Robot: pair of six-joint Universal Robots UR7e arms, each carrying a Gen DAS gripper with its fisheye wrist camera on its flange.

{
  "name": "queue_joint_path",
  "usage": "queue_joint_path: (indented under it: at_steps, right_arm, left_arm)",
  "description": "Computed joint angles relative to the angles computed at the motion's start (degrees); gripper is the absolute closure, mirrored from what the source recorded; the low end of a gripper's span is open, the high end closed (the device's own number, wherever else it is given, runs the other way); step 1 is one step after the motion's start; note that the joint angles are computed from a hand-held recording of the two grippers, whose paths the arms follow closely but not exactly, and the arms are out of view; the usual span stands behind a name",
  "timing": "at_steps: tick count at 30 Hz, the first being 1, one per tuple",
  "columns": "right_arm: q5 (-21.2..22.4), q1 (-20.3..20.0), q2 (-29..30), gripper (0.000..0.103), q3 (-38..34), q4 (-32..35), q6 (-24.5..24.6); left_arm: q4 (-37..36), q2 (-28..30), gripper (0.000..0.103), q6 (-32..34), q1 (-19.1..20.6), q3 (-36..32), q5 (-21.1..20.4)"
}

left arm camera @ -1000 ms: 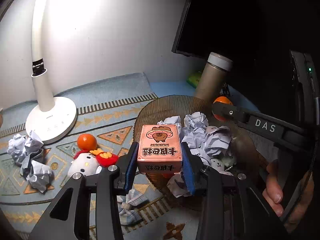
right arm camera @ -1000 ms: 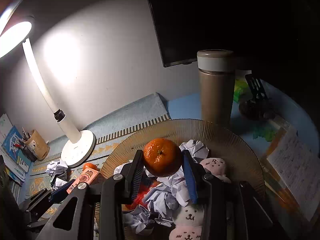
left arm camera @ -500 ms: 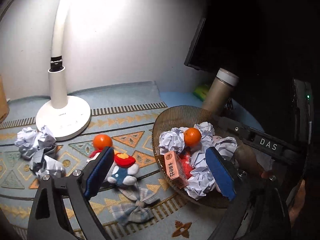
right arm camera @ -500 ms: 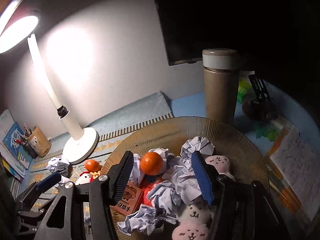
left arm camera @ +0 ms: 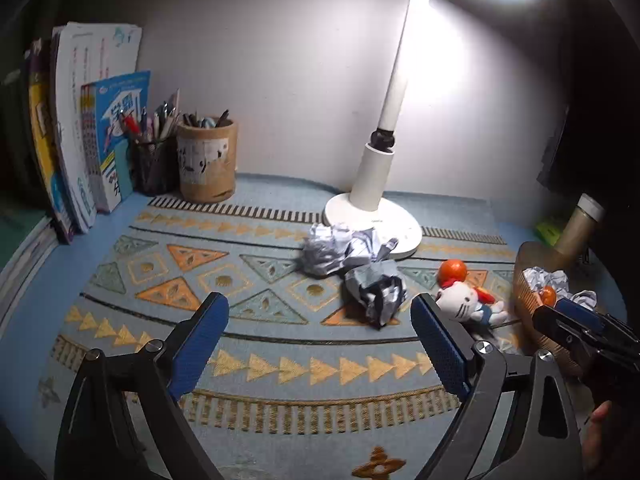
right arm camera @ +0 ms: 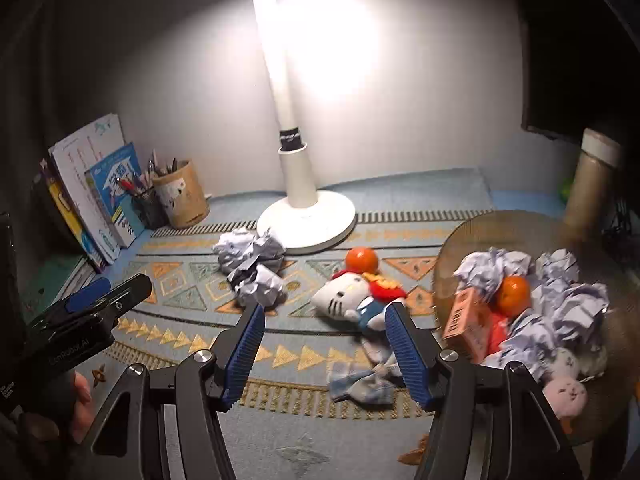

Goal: Organize objects
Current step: 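Grasp a lined paper ball by the lamp base with the left tool while the right tool grasps another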

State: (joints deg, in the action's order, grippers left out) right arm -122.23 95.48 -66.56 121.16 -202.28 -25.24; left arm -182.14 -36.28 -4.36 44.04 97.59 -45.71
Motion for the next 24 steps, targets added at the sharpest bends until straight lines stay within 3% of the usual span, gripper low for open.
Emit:
queue_joint_path:
  at_steps: [5, 11, 15, 24]
  right_arm:
    - [-2.7, -1.29, 7.08, 0.042, -2.92, -1.05, -2.66]
    - [-2.26, -3.43, 7.85, 0.042, -3.44, -0.77, -1.38]
    - [-2.41, -3.62, 8.01, 0.042, -3.29, -2.94, -1.24]
    - [-1.93, -3.53, 7.77, 0.042, -3.66, -0.26, -1.67]
  left_arm:
    - [-0.8, 0.64, 0.011, -0.6, 2.81, 1.62, 0.53]
    - [0.41, 0.64, 0.011, -1.58, 4.14, 1.75, -1.64]
    - [1.06, 0.55, 0.011, -2.23, 4.1, 1.89, -1.74]
    - [3.96, 0.26, 0.011, -2.93, 4.41, 1.18, -2.62]
